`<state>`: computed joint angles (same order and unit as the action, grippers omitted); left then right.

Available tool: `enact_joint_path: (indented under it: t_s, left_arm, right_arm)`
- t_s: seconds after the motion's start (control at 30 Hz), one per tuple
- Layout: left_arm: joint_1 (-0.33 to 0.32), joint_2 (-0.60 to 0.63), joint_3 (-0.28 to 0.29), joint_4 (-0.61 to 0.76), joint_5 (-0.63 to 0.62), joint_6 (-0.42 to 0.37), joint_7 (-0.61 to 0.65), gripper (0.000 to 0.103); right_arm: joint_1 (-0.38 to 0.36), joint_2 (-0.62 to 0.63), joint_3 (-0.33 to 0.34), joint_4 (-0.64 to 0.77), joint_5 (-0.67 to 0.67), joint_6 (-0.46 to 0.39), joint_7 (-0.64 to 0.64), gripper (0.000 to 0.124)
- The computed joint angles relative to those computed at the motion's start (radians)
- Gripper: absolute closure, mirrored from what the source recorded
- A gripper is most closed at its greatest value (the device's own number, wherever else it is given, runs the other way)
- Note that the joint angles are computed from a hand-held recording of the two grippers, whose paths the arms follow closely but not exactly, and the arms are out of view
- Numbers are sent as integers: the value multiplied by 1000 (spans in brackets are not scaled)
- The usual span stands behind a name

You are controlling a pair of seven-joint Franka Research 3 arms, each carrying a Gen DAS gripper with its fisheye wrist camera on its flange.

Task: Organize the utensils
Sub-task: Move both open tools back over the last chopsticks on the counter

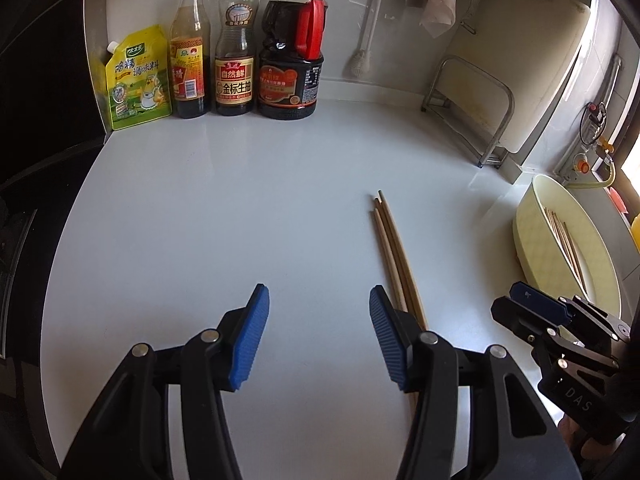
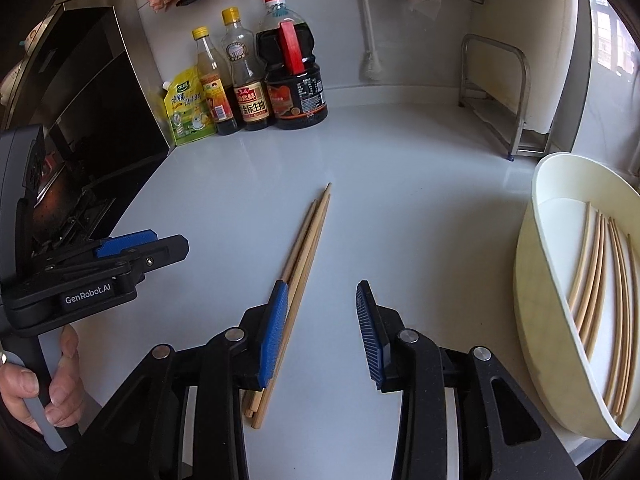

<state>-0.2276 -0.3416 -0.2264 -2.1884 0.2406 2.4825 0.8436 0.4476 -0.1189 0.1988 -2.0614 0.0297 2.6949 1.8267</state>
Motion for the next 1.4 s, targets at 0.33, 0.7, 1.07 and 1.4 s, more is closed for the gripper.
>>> enact_joint_path:
  t_s: [0.33, 0.7, 1.07, 1.4]
  left_arm:
    - [-1, -7, -8, -28, 14, -1, -20, 51]
    - [-5, 16, -6, -32, 17, 1, -26, 50]
    - [1, 31, -3, -21, 21, -4, -25, 50]
    - [-18, 72, -11, 2, 1, 3, -8, 50]
  right_arm:
    - [9, 38, -5, 7, 7, -25, -3, 87]
    - [25, 79, -10, 31, 9, -34, 1, 87]
    - [48, 137, -19, 92, -56, -60, 23, 85]
    - [41, 124, -29, 62, -35, -47, 18, 85]
